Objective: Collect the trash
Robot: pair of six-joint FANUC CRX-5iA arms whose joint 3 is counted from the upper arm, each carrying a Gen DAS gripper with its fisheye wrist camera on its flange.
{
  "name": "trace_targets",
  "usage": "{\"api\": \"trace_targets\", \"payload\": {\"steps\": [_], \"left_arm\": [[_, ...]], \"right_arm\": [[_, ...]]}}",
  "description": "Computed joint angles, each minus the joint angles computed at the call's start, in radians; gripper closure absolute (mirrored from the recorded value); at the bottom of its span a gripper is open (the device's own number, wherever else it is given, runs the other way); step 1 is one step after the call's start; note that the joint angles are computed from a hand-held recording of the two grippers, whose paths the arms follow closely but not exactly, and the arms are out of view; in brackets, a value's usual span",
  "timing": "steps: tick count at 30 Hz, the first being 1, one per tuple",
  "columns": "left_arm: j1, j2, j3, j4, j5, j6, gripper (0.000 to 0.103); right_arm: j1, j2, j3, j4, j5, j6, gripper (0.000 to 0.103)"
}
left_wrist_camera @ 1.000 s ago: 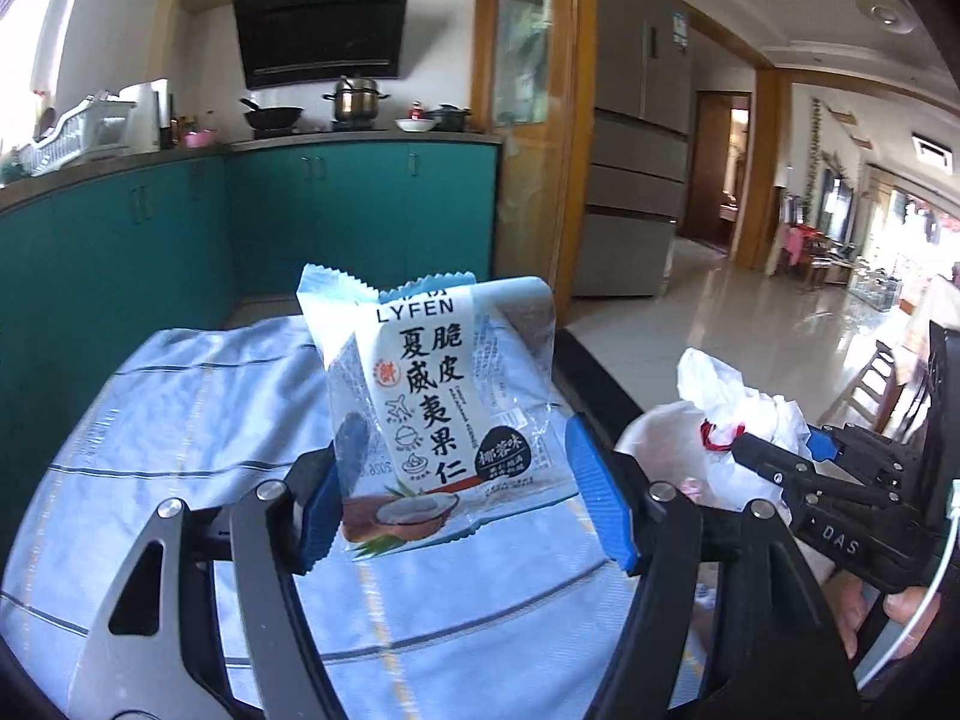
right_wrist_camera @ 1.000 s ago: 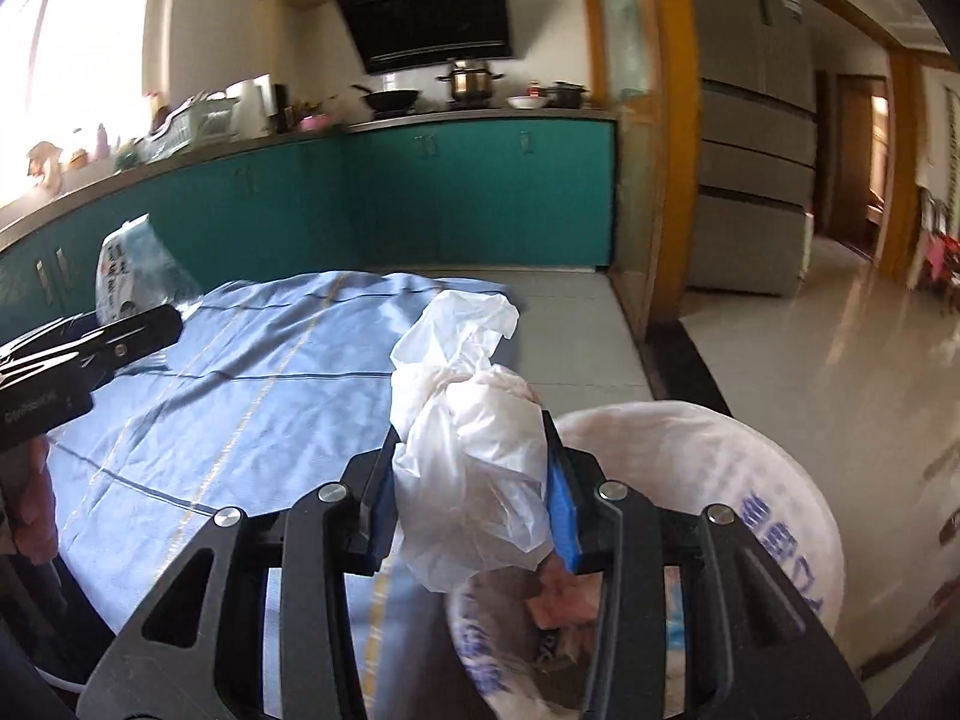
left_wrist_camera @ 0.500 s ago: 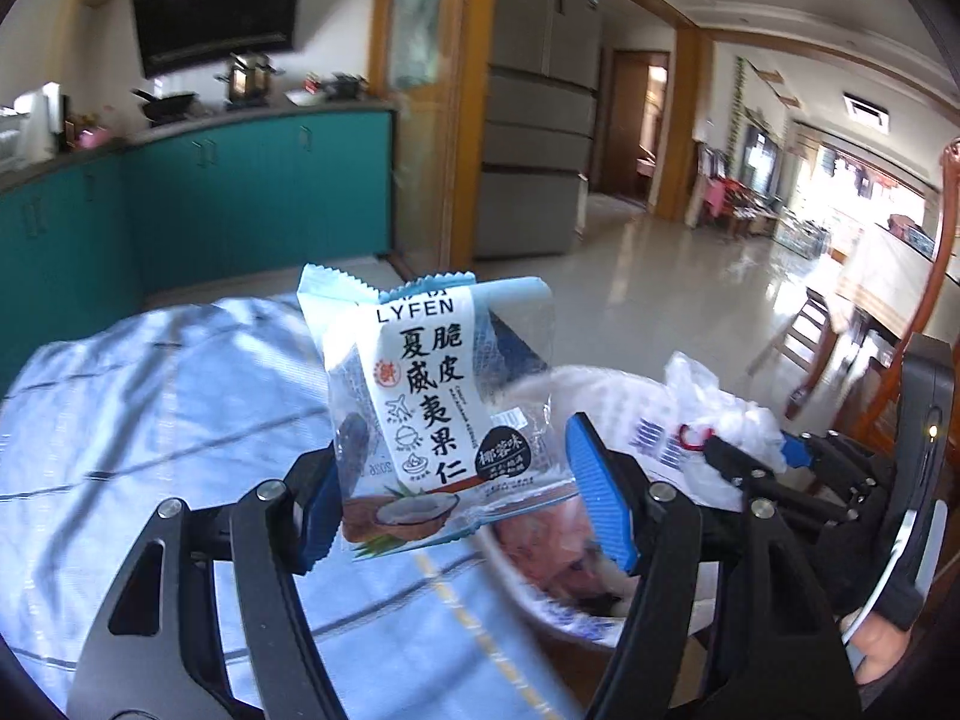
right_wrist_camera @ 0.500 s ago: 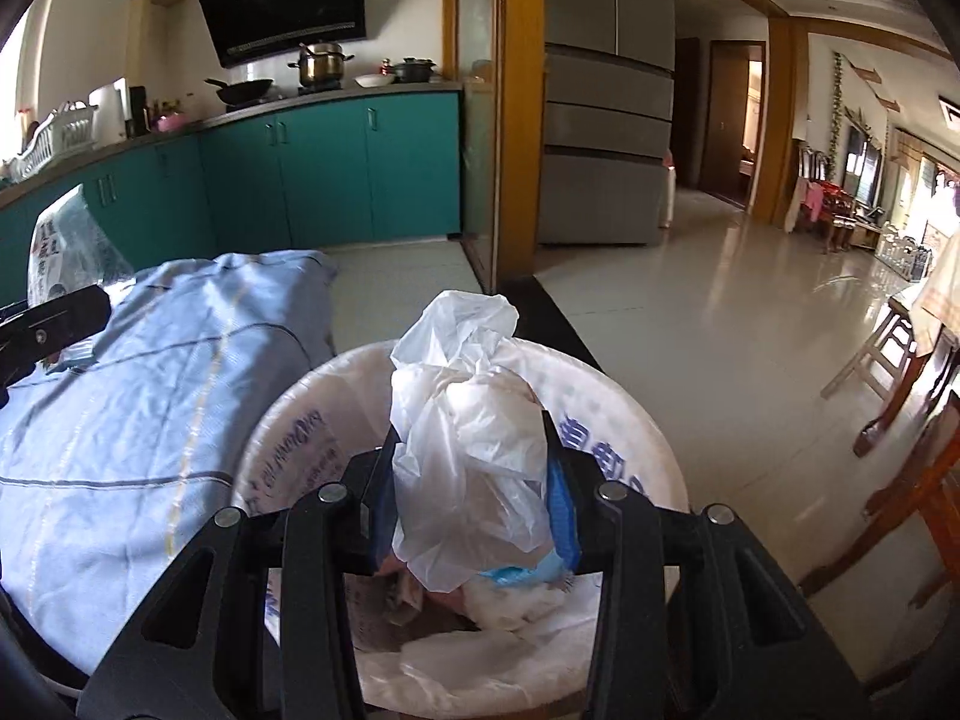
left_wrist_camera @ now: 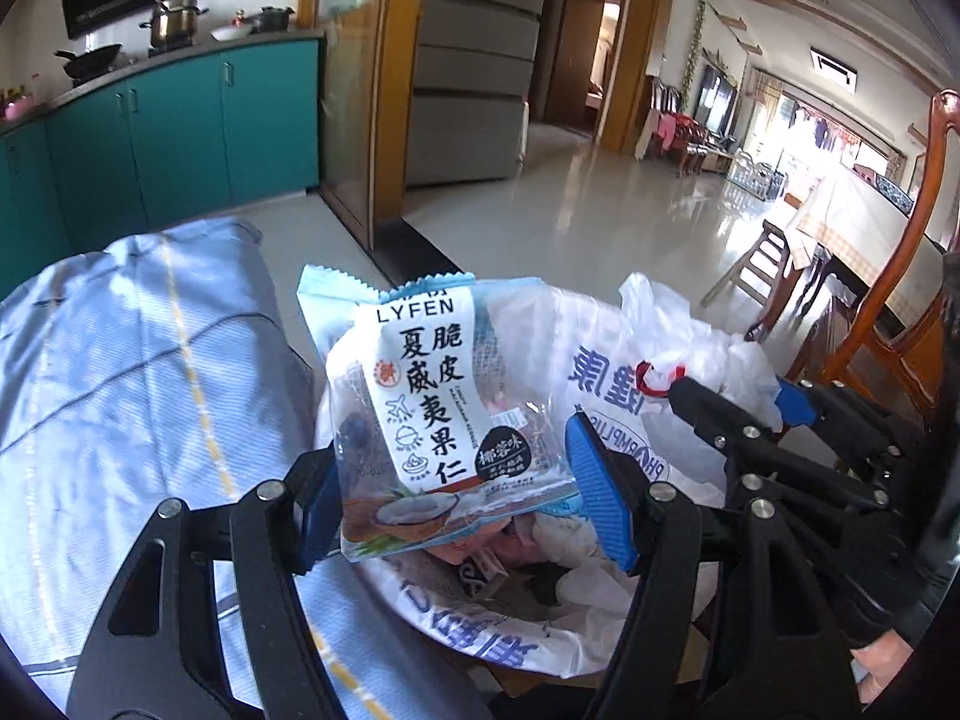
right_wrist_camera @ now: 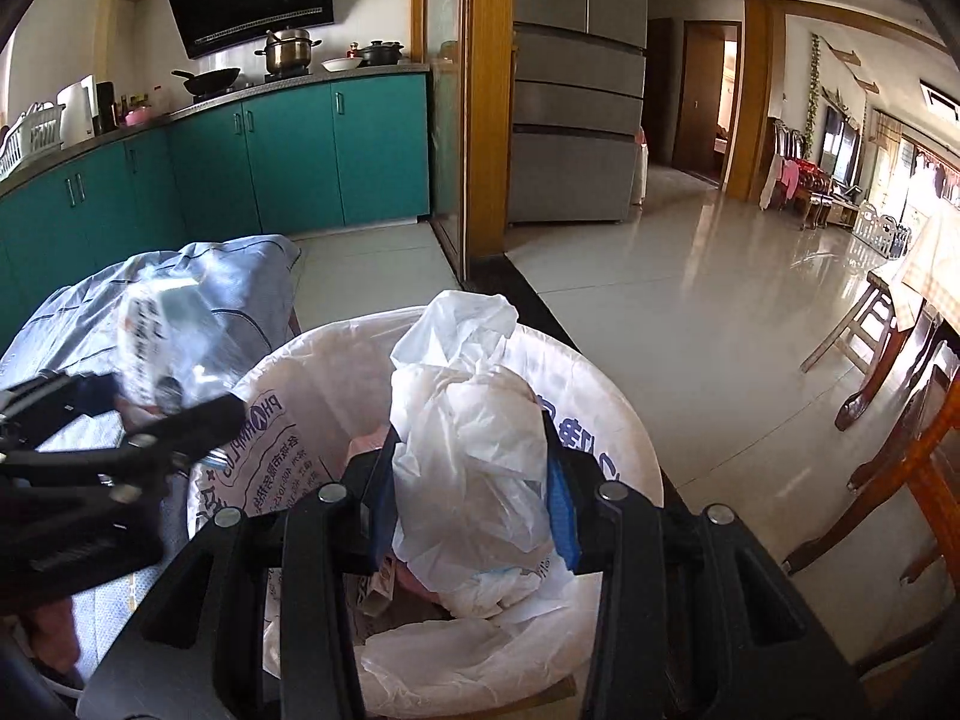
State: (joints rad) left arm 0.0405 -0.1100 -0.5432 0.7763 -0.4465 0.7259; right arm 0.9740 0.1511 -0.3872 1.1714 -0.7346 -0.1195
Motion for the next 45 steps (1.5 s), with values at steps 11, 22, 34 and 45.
{"api": "trace_targets", "payload": {"steps": [11, 22, 34, 45], "left_arm": [[-0.020, 0.025, -0.016, 0.021, 0.045, -0.041, 0.034], [-0.013, 0.037, 0.029, -0.134, 0.040, 0.097, 0.027], [0.060, -0.045, -0.039, -0.060, 0.078, 0.081, 0.019], [0.371, -0.481, -0.274, -0.010, 0.040, -0.127, 0.004]], "right_arm": [[0.006, 0.017, 0.028, -0.038, -0.033, 0.030, 0.062], [0.007, 0.043, 0.060, -0.080, -0.053, 0.065, 0.056], [0.012, 0.052, 0.060, -0.032, -0.128, -0.015, 0.017], [0.053, -0.019, -0.098, 0.372, -0.172, -0.429, 0.004]]}}
